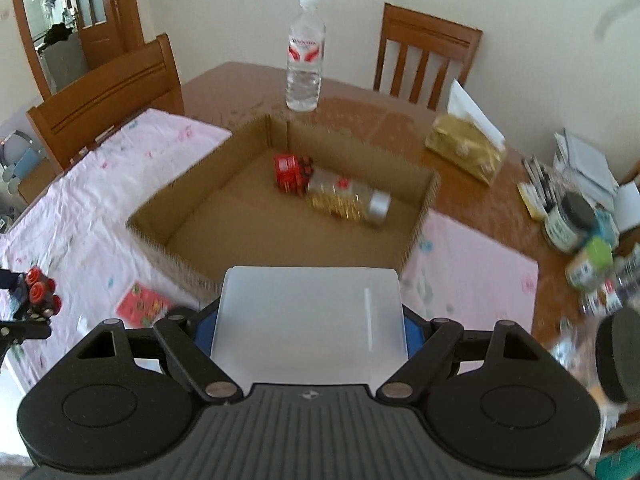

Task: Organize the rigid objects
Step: 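Place the white container into the box with the right tool, then lower the black cube toy into the box and open the left tool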

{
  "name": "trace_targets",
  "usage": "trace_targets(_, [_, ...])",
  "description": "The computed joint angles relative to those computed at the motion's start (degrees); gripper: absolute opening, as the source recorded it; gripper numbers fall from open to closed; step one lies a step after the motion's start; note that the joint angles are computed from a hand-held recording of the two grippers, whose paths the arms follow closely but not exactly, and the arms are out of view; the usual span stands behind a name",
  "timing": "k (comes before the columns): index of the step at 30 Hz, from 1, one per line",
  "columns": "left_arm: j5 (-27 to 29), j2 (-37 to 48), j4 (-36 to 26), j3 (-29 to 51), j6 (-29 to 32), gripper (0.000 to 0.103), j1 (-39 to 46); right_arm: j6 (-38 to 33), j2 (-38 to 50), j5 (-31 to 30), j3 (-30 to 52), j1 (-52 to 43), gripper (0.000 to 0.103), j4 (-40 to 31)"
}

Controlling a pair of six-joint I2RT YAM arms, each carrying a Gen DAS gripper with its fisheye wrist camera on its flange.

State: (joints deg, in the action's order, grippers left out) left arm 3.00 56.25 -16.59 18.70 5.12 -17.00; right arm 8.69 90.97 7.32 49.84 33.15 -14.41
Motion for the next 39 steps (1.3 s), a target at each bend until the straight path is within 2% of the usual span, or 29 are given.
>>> trace_targets(5, [0.5,1.6,1.0,1.9,1.7,0.050,3.0,-1.3,6.9,0.4,6.1,-1.1,0.088,1.9])
trace_targets(7, [0.9,2.7,1.7,2.6,2.6,0.050,4.0,-1.4,8.7,-0.2,7.5,-1.5,0.103,2.9])
trace_targets(14, [2.5,8.1,4.8,5.6,5.3,0.050,5.5,2.1,7.8,-1.1,5.5,-1.6,0.103,4.7])
trace_targets(22, [4.9,18.2,9.8,12.3,8.4,0.050,5.1,8.1,3.7,-0.8,-0.7,-0.4,0.103,4.7])
trace_targets(28, [6.0,27.6,14.0,19.3,9.8,0.050,3.4,14.1,1.1,3.8,-4.7,3.2,0.103,5.5])
trace_targets(32, [7.2,35.7,15.4,25.9,9.8,0.050,2.6,18.4,0.1,8.3,-6.3,5.8,0.103,5.2])
trace_targets(39, [6.4,47.3,16.7,35.7,11.1,0.050,1.7,24.3,-2.7,11.8,-8.0,8.5,0.103,3.7])
